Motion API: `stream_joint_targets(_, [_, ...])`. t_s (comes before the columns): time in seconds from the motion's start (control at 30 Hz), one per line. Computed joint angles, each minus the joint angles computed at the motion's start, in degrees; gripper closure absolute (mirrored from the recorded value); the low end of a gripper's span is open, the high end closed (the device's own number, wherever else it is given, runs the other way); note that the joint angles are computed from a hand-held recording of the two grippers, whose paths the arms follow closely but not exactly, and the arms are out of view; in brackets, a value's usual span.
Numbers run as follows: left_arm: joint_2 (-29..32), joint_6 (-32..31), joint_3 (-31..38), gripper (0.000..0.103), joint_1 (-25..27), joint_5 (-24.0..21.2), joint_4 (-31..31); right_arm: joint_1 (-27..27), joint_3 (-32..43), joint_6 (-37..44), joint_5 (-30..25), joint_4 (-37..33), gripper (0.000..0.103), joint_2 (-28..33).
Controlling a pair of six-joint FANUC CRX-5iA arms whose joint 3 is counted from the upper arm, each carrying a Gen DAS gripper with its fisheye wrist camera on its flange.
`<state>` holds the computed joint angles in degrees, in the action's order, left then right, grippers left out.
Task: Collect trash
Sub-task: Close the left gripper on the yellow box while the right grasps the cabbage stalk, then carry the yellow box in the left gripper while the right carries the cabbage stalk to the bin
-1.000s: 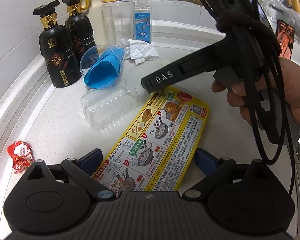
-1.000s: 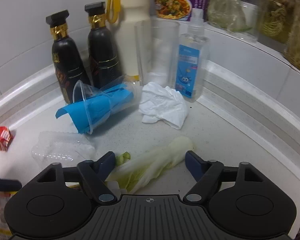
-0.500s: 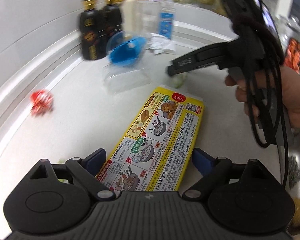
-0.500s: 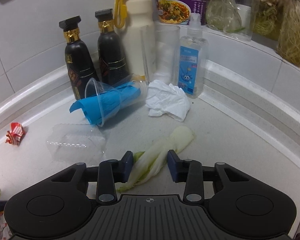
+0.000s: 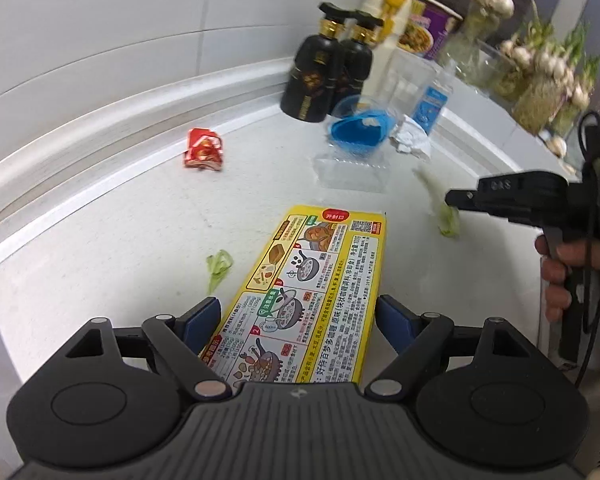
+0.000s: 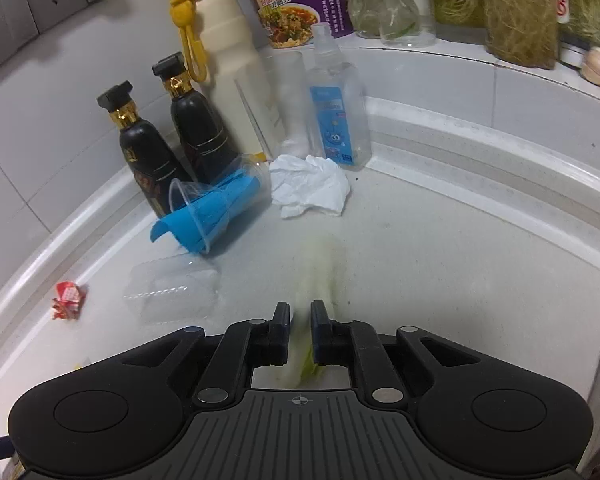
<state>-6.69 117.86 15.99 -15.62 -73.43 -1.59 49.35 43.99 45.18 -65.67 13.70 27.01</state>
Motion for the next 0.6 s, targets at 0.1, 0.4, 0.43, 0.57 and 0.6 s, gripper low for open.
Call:
stream_joint_targets(0.1, [-1.03, 1.65, -0.74, 0.021, -0.04, 0.33, -0.09, 0.92, -0.54, 0.07, -1.05, 2.16, 0.096, -0.42])
stream_joint_targets(0.4, [-3.43, 6.13, -3.08, 0.022, 0.22, 1.19, 0.28, 2.30, 0.38, 2.70, -3.01, 5.58, 0.075, 1.83])
stream_joint_targets(0.43, [-3.63, 6.51, -3.17, 0.022, 0.16, 1.27, 0.05, 2.51, 0.27, 3.37, -3.13, 6.23, 0.075, 2.19])
stream_joint_targets(0.57, [-4.44, 8.32, -3.55, 0.022, -0.07, 1.31, -1.08, 3.92, -5.26, 3.29, 0.84, 12.13, 0.081, 0.82])
stream_joint_targets(0.6, [-4.64, 8.69, -3.68, 0.022, -0.05, 1.34, -1.30, 4.10, -6.18, 3.34, 1.53, 12.73, 0.086, 0.46])
